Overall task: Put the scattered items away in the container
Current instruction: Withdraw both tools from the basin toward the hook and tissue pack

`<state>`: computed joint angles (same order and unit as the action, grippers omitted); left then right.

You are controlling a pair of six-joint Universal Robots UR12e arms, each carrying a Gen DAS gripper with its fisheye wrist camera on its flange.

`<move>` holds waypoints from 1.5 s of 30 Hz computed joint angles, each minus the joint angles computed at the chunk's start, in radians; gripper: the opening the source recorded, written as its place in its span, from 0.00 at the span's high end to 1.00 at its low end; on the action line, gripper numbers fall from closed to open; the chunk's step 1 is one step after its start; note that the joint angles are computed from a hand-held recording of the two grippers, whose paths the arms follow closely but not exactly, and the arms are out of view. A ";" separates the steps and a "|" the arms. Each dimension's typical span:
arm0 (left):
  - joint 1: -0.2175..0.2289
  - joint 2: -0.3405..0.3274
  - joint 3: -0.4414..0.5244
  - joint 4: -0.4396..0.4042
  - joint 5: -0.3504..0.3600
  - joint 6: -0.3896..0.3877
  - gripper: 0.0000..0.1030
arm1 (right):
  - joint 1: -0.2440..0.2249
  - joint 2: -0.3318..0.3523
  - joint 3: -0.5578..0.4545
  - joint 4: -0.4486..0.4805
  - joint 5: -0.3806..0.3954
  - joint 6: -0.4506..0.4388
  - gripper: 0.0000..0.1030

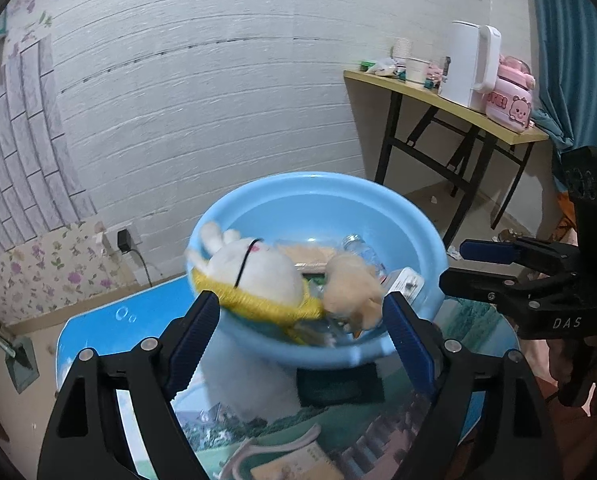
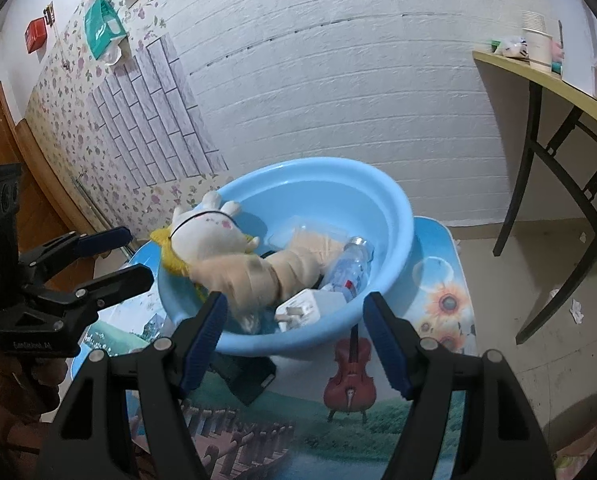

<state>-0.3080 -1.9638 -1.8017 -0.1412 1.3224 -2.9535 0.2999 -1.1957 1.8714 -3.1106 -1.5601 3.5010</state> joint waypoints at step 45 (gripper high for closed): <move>0.114 0.057 -0.230 0.053 -0.010 -0.044 0.27 | 0.101 0.063 -0.059 0.211 0.123 -0.108 0.32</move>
<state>-0.1938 -1.9073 -2.0317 -0.0879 1.3120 -2.9971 0.4012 -1.1323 1.8121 -2.8993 -1.4367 3.3934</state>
